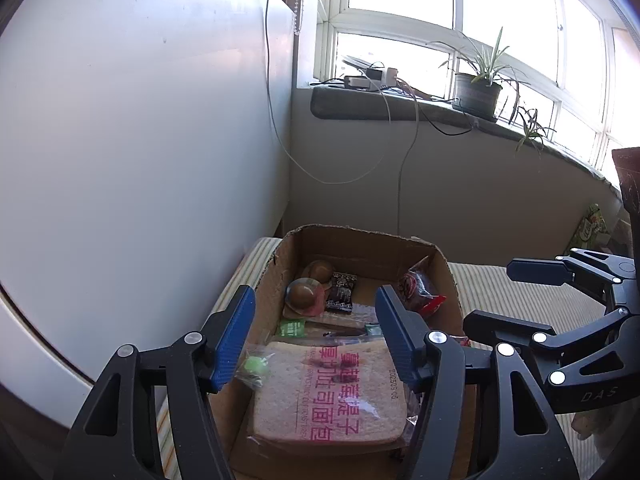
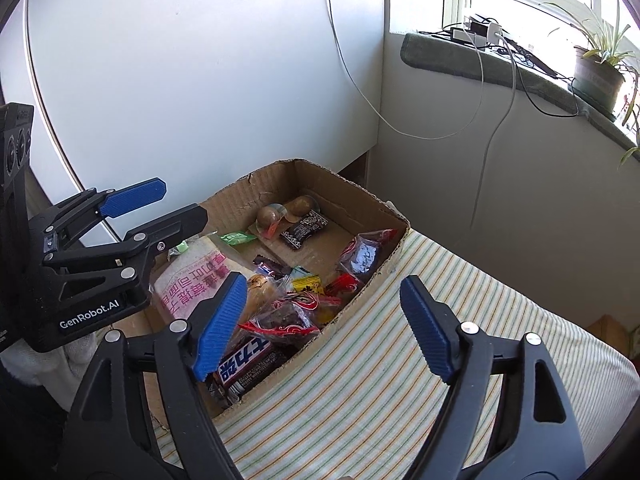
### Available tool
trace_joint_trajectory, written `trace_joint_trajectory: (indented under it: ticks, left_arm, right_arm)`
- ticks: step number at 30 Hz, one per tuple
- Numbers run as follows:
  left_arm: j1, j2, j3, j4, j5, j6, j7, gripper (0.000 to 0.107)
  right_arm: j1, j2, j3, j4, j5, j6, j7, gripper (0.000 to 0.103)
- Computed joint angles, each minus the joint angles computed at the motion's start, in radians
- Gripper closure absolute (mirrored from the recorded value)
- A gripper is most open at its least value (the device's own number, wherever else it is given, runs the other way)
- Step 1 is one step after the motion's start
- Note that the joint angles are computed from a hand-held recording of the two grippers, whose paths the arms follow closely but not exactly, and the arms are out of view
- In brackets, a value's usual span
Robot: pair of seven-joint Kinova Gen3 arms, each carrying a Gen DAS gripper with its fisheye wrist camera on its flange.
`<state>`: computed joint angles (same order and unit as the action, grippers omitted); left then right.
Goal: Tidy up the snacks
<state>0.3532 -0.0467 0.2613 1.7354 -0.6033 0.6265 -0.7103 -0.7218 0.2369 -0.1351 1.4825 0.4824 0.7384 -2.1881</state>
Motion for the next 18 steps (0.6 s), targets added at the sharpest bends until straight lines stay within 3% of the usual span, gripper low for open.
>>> trace_joint_trajectory:
  ticks: [7, 13, 18]
  left_arm:
    - [-0.001, -0.031, 0.023, 0.009, -0.024, 0.019, 0.037, 0.039]
    - [-0.006, -0.071, 0.081, 0.028, -0.096, 0.041, 0.111, 0.032]
    - [-0.017, -0.104, 0.132, 0.055, -0.130, 0.046, 0.162, 0.027]
  right_arm:
    - [-0.018, -0.051, 0.000, 0.061, 0.061, -0.011, -0.097, 0.017]
    - [-0.038, -0.129, -0.036, 0.151, 0.216, -0.014, -0.272, 0.008]
    - [-0.041, -0.166, -0.093, 0.191, 0.318, 0.030, -0.370, 0.007]
